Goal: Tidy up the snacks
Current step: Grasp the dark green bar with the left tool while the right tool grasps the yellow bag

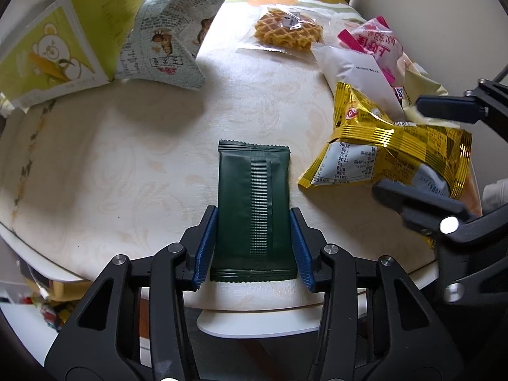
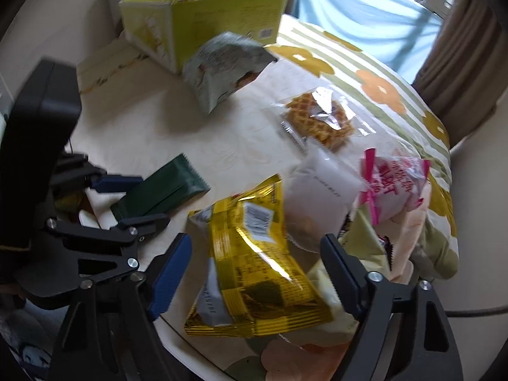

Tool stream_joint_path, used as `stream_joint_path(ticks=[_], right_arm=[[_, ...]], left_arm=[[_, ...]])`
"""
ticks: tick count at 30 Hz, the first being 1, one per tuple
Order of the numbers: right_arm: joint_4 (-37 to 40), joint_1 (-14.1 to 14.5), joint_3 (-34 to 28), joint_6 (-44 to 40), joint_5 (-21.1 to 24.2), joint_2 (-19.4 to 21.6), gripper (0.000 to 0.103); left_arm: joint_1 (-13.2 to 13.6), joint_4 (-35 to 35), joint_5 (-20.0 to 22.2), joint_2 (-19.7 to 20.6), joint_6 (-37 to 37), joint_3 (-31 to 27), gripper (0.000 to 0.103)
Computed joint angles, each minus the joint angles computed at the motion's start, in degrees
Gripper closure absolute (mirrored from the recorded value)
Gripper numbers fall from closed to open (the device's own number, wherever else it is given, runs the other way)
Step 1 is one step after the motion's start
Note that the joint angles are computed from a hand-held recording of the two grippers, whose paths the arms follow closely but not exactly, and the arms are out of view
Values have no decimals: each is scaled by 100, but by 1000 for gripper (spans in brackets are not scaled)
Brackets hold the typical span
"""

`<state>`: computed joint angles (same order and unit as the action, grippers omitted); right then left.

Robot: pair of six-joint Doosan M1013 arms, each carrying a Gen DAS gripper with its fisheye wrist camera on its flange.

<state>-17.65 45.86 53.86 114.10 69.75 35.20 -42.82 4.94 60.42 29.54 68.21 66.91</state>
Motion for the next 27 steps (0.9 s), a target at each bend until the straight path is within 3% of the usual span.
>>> stream_joint_path(ticks=[13, 27], right_arm=[[380, -74, -126, -145, 272, 163, 43], [481, -83, -188, 357, 3, 154, 53]], left_arm=[[64, -157, -46, -53, 116, 69, 62], [248, -343, -67, -171, 84, 106, 62]])
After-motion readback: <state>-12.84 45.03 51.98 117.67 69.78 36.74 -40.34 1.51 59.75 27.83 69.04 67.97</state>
